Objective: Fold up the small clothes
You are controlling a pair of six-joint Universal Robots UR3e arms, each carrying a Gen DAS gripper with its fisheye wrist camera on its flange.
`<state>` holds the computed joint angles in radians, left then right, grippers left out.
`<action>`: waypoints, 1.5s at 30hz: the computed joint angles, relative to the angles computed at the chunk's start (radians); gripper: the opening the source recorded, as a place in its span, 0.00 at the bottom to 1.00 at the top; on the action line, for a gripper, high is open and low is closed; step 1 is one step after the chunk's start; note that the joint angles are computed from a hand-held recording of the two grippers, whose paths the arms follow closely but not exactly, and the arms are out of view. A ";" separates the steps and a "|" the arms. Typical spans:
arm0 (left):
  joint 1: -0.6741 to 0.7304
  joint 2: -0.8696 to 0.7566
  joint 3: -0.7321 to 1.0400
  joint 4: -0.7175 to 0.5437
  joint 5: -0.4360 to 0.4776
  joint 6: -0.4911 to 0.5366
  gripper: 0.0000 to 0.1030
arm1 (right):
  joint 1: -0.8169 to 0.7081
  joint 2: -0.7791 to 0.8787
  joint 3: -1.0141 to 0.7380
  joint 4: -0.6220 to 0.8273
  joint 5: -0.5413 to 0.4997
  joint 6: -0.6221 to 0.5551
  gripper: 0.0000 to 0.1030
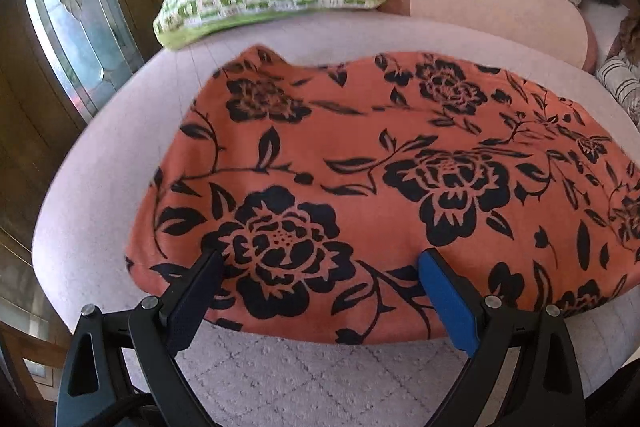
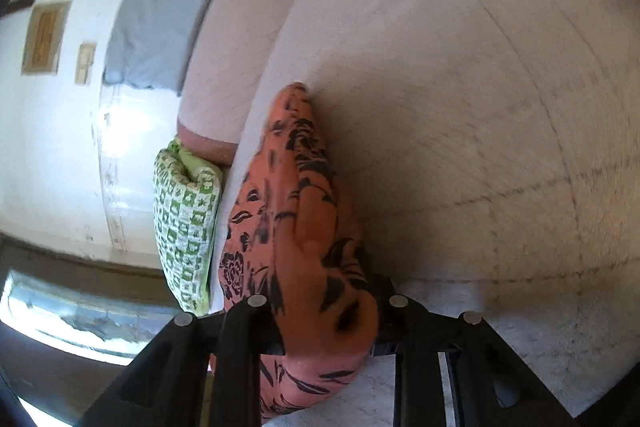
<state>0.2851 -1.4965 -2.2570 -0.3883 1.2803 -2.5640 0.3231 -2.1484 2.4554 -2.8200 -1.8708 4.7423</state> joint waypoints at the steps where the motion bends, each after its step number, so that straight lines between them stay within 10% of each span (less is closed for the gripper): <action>1: 0.007 0.007 0.005 -0.019 -0.010 0.007 0.95 | 0.016 0.023 -0.056 0.035 -0.022 -0.031 0.25; 12: 0.260 0.066 0.090 -0.057 -0.100 -0.062 0.95 | 0.109 0.495 -0.740 0.157 -0.012 -0.296 0.24; 24: 0.433 -0.100 0.261 -0.147 -0.078 -0.120 0.95 | 0.141 1.162 -1.376 0.053 0.270 -0.209 0.24; 34: 0.532 -0.159 0.349 -0.210 -0.113 -0.180 0.95 | 0.211 1.587 -2.019 0.270 0.332 -0.184 0.24; 45: 0.520 -0.130 0.308 -0.159 -0.096 -0.189 0.95 | 0.158 1.530 -1.603 -0.213 0.542 -0.065 0.26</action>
<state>0.8047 -1.6270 -1.9494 -0.5477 1.1840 -2.7533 0.4815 -0.6181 0.8527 -3.0333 -1.3290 4.6769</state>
